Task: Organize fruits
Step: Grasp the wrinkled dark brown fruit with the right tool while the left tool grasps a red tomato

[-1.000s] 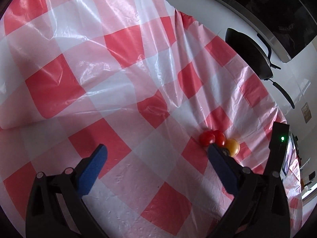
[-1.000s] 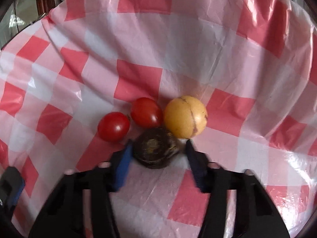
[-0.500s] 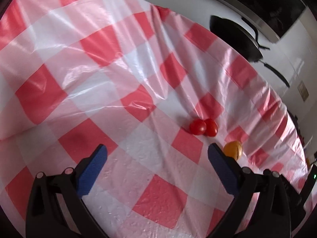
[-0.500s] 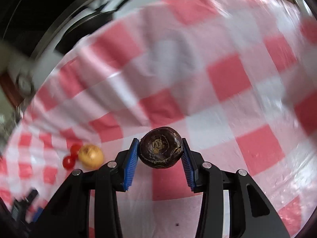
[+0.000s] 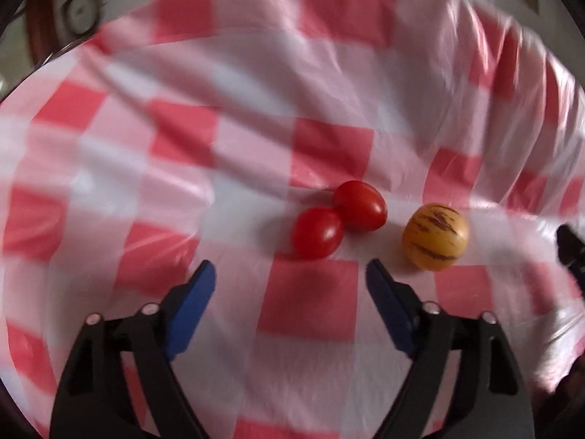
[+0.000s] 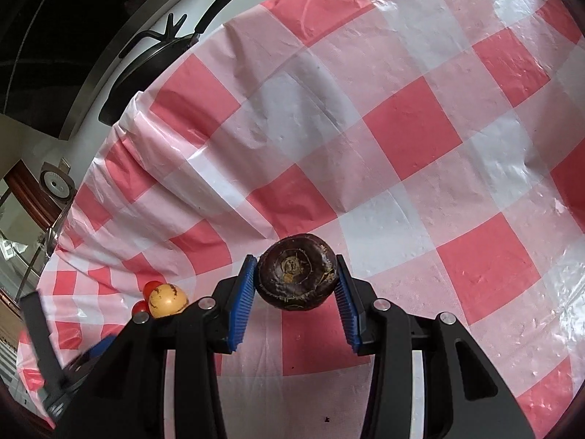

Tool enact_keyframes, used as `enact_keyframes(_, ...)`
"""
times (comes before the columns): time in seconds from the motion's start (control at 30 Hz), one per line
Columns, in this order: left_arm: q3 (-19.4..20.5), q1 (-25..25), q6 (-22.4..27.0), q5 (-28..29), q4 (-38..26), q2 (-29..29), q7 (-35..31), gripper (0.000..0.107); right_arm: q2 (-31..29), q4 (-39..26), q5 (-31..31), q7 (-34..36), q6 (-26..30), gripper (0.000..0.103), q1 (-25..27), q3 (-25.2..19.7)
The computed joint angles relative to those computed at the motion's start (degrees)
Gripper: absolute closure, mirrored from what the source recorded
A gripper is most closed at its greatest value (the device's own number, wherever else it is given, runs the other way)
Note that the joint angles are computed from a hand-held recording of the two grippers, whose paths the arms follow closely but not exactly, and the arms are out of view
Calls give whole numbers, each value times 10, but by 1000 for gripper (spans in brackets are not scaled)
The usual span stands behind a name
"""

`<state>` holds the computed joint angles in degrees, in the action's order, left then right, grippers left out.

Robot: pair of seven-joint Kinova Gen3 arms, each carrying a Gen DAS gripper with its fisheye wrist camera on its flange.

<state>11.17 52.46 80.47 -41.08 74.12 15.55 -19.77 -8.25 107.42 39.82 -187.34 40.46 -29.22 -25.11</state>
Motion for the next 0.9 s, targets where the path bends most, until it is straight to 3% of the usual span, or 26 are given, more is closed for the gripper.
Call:
enact_keyframes(0.07,31,-45,-13,16,-7,9,-31,41,5,-4,-2,3,3,61,-2,0)
enact_keyframes(0.17,110,-116,-17,-8,-10,15,-41,49,6,-6,-4,6,5,61,-5,4)
enact_keyframes(0.27,190,-179,-43,-24,14,6,-21,75,8,-6,-3,6,4,61,-7,6)
enact_keyframes(0.37,270,-204,-25,-72,36,5,48,75,6,-4,-1,3,2,61,-8,7)
enact_keyframes(0.43,299,-204,-21,-77,61,-27,95,75,4,-1,3,-3,-1,61,-7,5)
enact_keyframes(0.53,309,-188,-49,-50,110,-95,165,75,2,1,4,-4,-4,61,-5,4)
enact_keyframes(0.6,357,-204,-44,-36,148,-142,212,75,2,1,4,-4,-4,61,-5,3)
enact_keyframes(0.7,426,-266,-71,5,214,-221,281,75,0,2,5,-6,-3,61,-4,1)
enact_keyframes(0.8,441,-308,-108,38,252,-286,351,75,-1,2,6,-8,-3,61,-3,-1)
enact_keyframes(0.9,456,-312,-98,6,257,-286,381,75,-1,2,6,-8,-3,61,-2,-1)
